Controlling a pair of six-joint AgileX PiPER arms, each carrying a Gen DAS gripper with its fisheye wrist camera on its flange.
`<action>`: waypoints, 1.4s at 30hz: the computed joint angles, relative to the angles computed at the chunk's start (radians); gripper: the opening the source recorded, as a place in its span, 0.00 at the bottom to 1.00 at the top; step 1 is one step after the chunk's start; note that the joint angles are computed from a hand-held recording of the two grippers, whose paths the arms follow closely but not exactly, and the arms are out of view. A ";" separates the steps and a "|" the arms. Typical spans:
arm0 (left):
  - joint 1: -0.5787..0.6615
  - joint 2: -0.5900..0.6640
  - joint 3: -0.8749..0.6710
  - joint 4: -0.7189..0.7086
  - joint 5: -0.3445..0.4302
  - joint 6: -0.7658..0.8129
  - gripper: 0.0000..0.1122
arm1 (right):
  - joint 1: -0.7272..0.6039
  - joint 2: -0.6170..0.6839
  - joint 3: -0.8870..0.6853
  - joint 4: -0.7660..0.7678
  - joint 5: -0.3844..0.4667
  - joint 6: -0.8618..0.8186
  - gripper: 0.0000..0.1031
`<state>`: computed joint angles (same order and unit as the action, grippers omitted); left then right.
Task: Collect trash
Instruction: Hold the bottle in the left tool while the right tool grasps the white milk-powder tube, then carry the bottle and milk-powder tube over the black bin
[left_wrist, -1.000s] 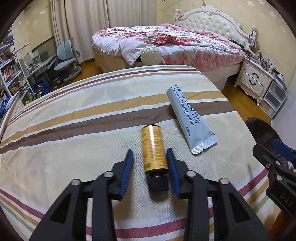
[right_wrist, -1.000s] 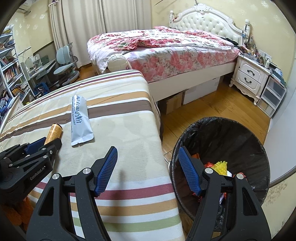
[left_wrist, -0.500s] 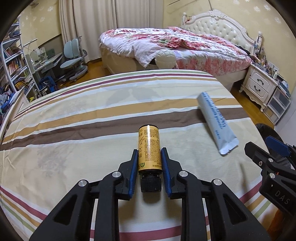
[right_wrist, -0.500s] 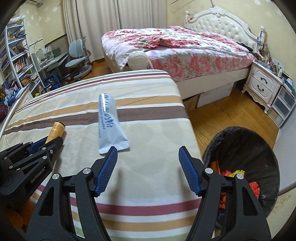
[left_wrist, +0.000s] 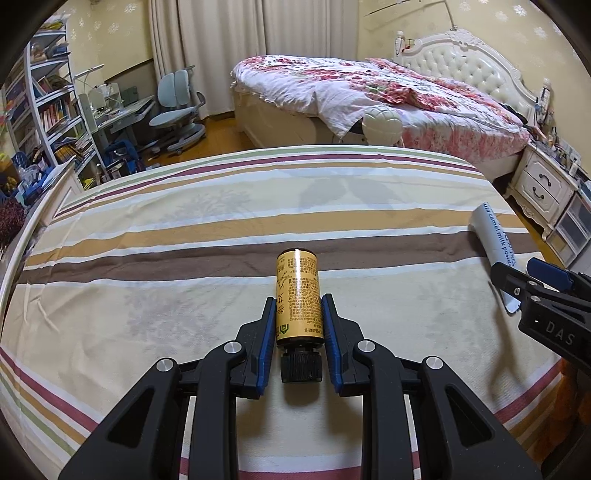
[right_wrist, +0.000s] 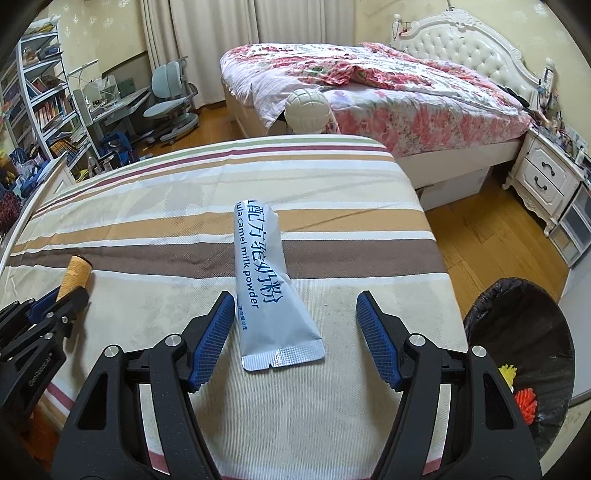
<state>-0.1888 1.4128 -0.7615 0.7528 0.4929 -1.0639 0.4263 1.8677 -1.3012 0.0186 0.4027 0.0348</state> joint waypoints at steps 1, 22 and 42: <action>0.003 0.000 0.002 -0.003 -0.003 0.002 0.23 | 0.002 0.004 -0.001 -0.009 0.000 0.009 0.65; -0.042 -0.058 0.039 0.000 0.005 -0.024 0.23 | 0.038 -0.094 0.133 -0.131 -0.051 0.125 0.37; -0.307 -0.148 0.099 0.107 0.105 -0.246 0.22 | -0.002 -0.366 0.451 -0.080 -0.136 0.098 0.37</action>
